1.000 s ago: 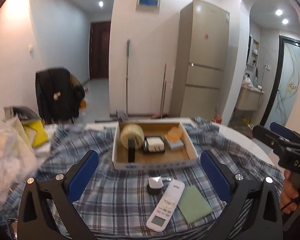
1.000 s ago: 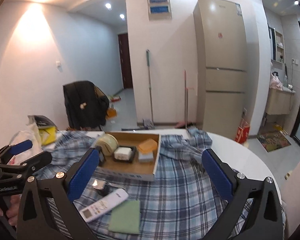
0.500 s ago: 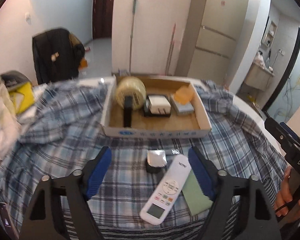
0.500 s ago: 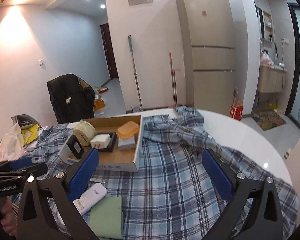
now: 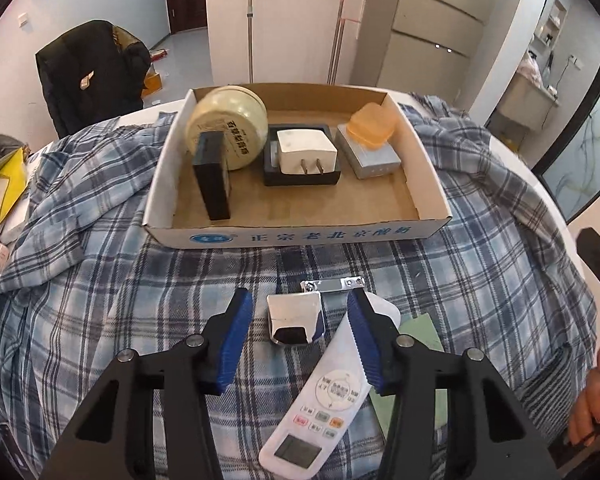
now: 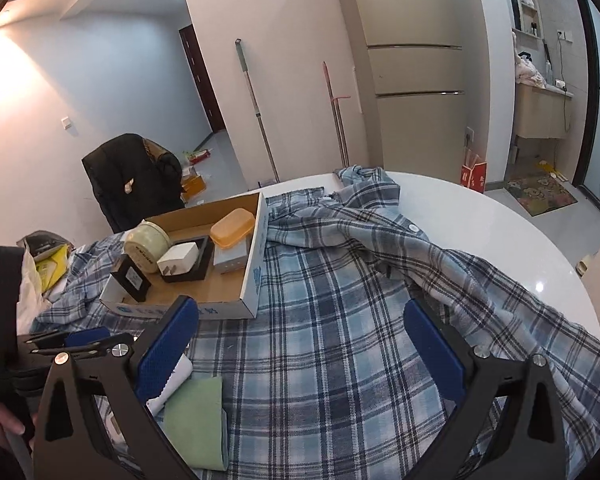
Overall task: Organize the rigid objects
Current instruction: 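Grasp the small white object beside the remote with the left gripper, then lift the white object with the left gripper while right grasps the silver nail clipper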
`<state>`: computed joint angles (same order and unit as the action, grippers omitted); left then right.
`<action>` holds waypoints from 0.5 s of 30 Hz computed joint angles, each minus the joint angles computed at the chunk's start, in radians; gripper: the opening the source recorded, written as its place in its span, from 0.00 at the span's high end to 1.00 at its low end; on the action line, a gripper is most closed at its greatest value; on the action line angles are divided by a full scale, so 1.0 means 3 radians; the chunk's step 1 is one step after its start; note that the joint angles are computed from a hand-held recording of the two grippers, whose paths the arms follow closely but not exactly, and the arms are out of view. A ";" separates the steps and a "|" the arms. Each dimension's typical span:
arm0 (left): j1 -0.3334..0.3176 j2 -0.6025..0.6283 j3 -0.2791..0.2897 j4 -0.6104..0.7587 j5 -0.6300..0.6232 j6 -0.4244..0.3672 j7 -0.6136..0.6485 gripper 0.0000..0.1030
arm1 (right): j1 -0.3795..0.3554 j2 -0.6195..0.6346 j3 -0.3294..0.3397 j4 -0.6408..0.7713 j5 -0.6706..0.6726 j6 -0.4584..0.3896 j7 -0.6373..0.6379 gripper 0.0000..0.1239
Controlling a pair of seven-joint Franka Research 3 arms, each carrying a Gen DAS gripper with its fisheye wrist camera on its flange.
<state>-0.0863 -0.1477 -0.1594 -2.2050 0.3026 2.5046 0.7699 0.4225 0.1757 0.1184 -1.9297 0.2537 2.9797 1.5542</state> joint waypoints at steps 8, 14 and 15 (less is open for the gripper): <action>-0.0012 0.0207 0.0033 0.0184 -0.0172 -0.0180 0.0306 0.67 | -0.0018 0.0004 0.0027 0.0025 0.0064 -0.0070 -0.0084 0.17; -0.0015 0.0209 0.0007 0.0162 -0.0002 -0.0156 0.0261 0.69 | -0.0007 0.0027 0.0009 0.0055 0.0051 -0.0150 -0.0081 0.17; -0.0016 0.0174 0.0006 0.0138 -0.0002 -0.0140 0.0253 0.69 | 0.0025 0.0035 -0.0032 0.0058 -0.0032 -0.0152 -0.0006 0.17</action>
<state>-0.0912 -0.0956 -0.1576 -2.1635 0.3019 2.4627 0.8457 0.4302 0.1862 0.1089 -1.9125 0.2441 2.9342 1.5525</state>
